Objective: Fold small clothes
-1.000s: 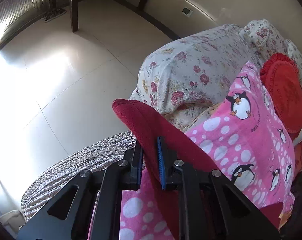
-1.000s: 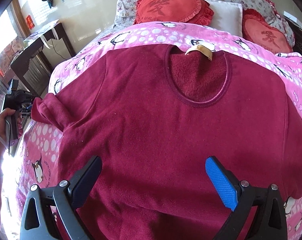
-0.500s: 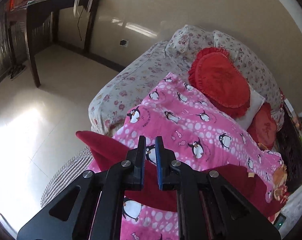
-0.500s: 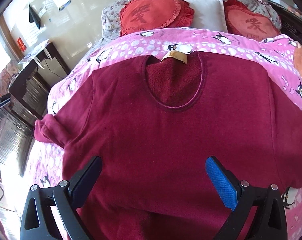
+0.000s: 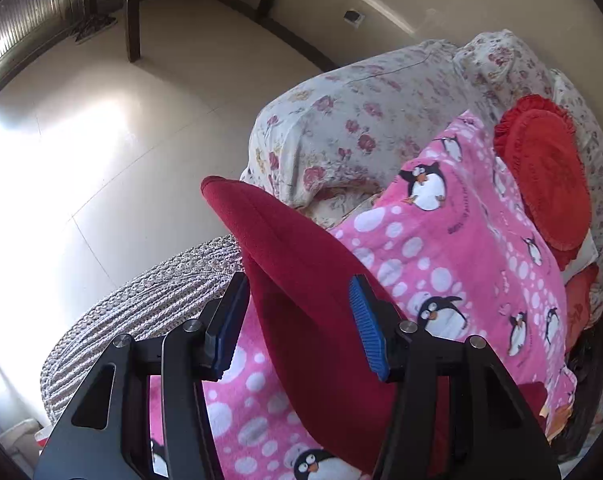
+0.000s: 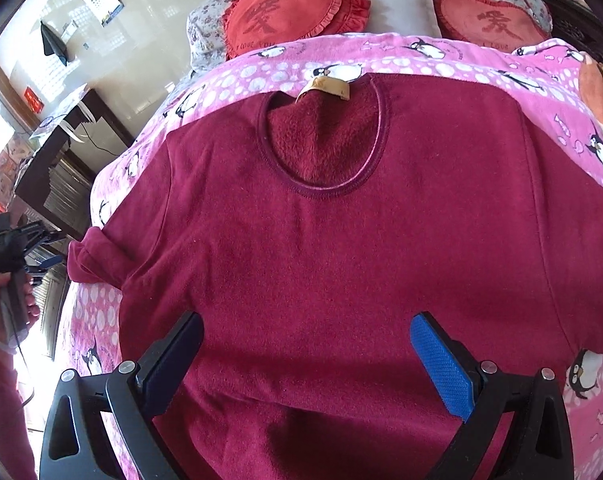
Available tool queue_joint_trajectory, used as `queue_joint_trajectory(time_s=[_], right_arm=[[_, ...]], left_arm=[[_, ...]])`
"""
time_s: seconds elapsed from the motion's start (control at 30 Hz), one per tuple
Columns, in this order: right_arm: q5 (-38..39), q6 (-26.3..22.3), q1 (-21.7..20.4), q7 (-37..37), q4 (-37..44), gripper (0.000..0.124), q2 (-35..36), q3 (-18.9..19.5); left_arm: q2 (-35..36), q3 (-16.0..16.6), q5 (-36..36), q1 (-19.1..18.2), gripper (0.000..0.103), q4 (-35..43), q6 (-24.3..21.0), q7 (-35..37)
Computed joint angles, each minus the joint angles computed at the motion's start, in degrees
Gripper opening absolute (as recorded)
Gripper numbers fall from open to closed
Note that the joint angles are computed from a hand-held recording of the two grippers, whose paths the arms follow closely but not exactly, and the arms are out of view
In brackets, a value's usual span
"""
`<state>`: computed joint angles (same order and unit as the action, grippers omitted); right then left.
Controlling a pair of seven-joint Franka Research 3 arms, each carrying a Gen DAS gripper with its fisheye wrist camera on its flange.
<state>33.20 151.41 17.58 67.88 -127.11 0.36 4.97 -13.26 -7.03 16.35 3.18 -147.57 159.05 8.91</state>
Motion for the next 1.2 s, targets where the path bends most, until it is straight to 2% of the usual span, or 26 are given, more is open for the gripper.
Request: queue_joint_trajectory(time_s=[0.13, 0.2, 0.23, 0.27, 0.3, 0.37, 0.43, 0.5, 0.6, 0.7, 0.77, 0.87, 1.0, 1.13, 1.2], right_arm=[[-1.3, -0.8, 0.2, -0.1, 0.1, 0.103, 0.8, 0.2], [-2.2, -0.8, 0.3, -0.2, 0.0, 0.103, 1.0, 0.2], [-2.3, -0.6, 0.2, -0.3, 0.0, 0.103, 1.0, 0.2], [-2.2, -0.5, 0.2, -0.4, 0.0, 0.102, 1.0, 0.2], [-2.0, -0.4, 0.1, -0.4, -0.1, 0.102, 1.0, 0.1], [-1.6, -0.2, -0.1, -0.1, 0.0, 0.103, 1.0, 0.0], [-1.0, 0.2, -0.3, -0.2, 0.0, 0.103, 0.9, -0.1], [0.3, 0.6, -0.6, -1.2, 0.0, 0.103, 0.8, -0.3], [2.3, 0.7, -0.7, -2.5, -0.1, 0.103, 0.4, -0.3], [4.6, 0.6, -0.8, -3.5, -0.4, 0.102, -0.3, -0.4], [6.1, 0.4, -1.0, -4.7, -0.6, 0.103, -1.0, -0.6], [6.9, 1.2, -0.8, -5.4, -1.1, 0.103, -2.3, -0.7], [6.9, 2.5, -1.4, -5.9, -1.8, 0.103, -4.2, -1.6], [6.9, 3.6, -2.8, -4.7, -1.6, 0.103, -4.9, -3.1], [6.7, 4.1, -3.8, -4.2, -1.5, 0.103, -4.9, -3.9]], left_arm=[[3.7, -0.9, 6.3, 3.2, 0.052, 0.9, 2.6, -6.2], [5.1, 0.0, 6.3, 2.8, 0.048, 1.4, 3.5, -5.2], [5.6, 0.6, 5.2, 2.2, 0.04, 1.6, 3.8, -3.3], [5.7, 1.0, 4.0, 1.5, 0.018, 1.8, 3.5, -1.3], [5.5, 1.0, 3.7, 1.1, 0.011, 2.1, 2.8, -0.1], [3.2, -0.2, 7.9, 1.9, 0.007, 1.4, 3.5, -2.0], [-1.2, -1.6, 11.9, 2.8, 0.006, -0.3, 5.4, -4.1], [-6.5, -2.3, 12.6, 2.4, 0.006, -1.9, 6.6, -3.7], [-13.1, -3.5, 11.9, 0.3, 0.006, -1.6, 5.0, 0.0], [-16.3, -4.2, 9.8, -2.8, 0.006, 0.5, 4.6, 3.6], [-16.1, -6.1, 9.6, -3.9, 0.006, 3.4, 4.6, 5.4], [-12.3, -8.1, 9.3, -6.2, 0.006, 8.9, 6.1, 8.0], [-2.2, -11.0, 9.9, -9.0, 0.006, 18.2, 8.9, 10.0], [11.4, -15.9, 21.2, -10.6, 0.006, 31.7, 5.9, 5.0], [18.9, -16.2, 21.2, -13.5, 0.006, 37.5, 6.7, 5.9]])
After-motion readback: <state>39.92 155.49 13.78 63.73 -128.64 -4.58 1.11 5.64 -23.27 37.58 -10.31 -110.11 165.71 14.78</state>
